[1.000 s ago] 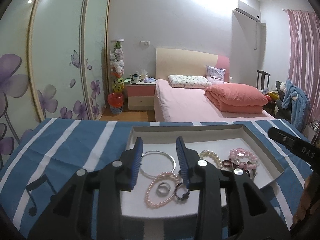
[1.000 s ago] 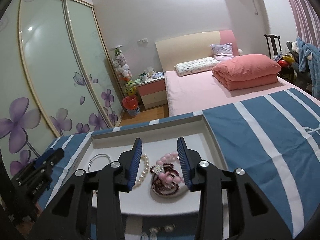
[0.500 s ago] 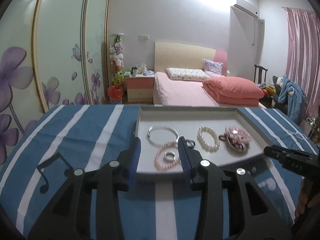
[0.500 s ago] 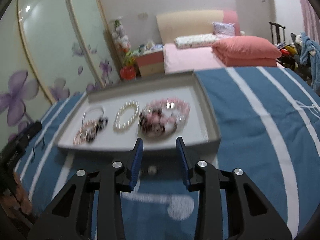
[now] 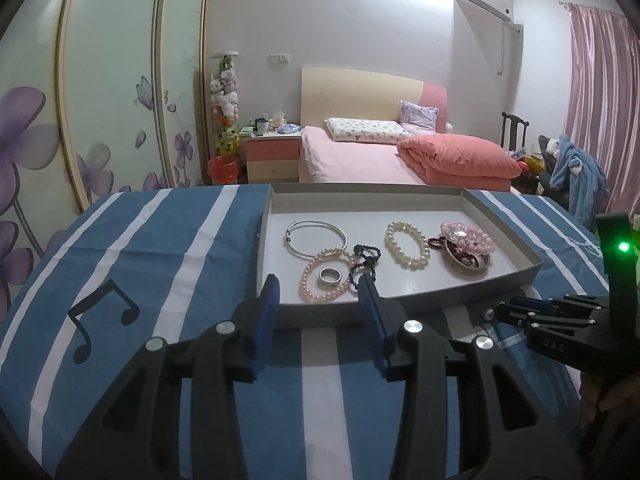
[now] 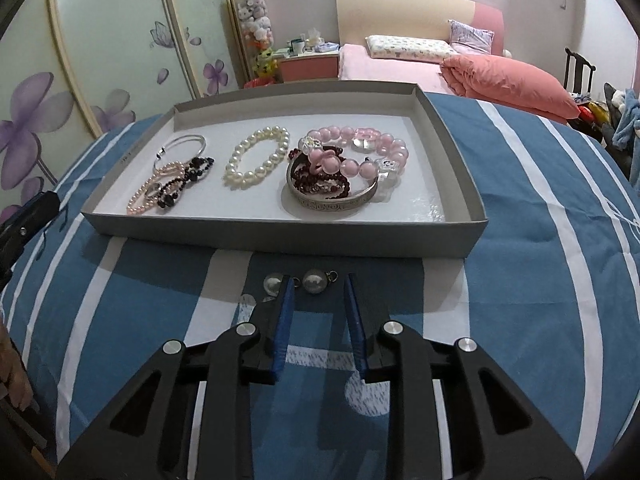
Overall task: Organize jewelry
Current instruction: 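Lift both tools from the tray and move them toward the pearl stud earrings, then grasp one pearl earring with the right tool while the left tool grasps the other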
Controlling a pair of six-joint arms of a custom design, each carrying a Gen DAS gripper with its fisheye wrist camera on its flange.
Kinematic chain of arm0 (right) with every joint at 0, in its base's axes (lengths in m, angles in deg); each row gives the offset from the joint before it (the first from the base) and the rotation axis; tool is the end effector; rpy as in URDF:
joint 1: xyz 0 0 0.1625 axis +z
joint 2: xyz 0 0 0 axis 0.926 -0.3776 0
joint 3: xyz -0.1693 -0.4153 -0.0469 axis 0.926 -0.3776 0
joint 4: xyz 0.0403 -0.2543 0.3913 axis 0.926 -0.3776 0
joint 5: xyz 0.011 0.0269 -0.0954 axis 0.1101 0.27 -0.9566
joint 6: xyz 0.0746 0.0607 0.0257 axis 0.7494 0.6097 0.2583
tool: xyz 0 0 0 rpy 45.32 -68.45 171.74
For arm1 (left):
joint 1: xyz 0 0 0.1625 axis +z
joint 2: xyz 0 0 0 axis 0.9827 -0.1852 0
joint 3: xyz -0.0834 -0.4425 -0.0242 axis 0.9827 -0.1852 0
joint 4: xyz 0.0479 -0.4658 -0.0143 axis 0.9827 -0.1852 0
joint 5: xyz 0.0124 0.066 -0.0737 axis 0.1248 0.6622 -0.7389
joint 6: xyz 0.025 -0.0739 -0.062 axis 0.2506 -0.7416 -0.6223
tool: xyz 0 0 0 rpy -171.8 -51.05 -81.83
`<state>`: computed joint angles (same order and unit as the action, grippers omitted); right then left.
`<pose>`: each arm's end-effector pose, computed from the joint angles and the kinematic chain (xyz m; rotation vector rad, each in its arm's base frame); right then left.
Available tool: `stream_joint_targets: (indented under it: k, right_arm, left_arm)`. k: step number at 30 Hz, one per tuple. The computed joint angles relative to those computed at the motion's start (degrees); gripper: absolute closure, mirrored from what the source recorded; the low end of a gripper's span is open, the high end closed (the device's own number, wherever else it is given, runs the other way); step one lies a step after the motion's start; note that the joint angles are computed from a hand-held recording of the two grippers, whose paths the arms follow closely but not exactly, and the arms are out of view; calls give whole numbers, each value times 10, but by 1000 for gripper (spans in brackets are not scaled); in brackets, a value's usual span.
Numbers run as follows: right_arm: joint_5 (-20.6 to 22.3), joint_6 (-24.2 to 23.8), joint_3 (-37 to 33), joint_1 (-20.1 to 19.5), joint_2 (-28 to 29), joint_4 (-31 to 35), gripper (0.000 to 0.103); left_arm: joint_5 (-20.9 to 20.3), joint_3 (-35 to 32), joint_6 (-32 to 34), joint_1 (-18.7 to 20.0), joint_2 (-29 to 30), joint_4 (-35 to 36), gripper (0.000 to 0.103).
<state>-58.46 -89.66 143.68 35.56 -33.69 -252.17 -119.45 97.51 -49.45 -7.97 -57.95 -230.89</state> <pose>0.2704 -0.7810 0.0192 0.5729 -2.4085 0.7207 -0.0442 -0.7398 0.2794 0.4670 2.1543 -1.1595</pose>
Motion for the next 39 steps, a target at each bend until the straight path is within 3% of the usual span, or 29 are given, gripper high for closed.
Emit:
stream_joint_targets:
  k: [17, 24, 27, 30, 39]
  right_arm:
    - [-16, -6, -15, 4, 10, 2, 86]
    - [-16, 21, 8, -5, -12, -23, 86]
    - [-9, 31, 24, -12, -28, -43, 86]
    - [0, 39, 41, -18, -43, -64, 86]
    - [24, 60, 72, -33, -72, -92, 86]
  left_arm:
    - [-6, 2, -17, -5, 2, 24, 62]
    - [-24, 5, -35, -16, 6, 68, 62]
    - [-36, 0, -46, -23, 16, 95, 55]
    - [-42, -11, -51, -29, 32, 122, 54]
    - [-35, -49, -79, -38, 78, 197, 54]
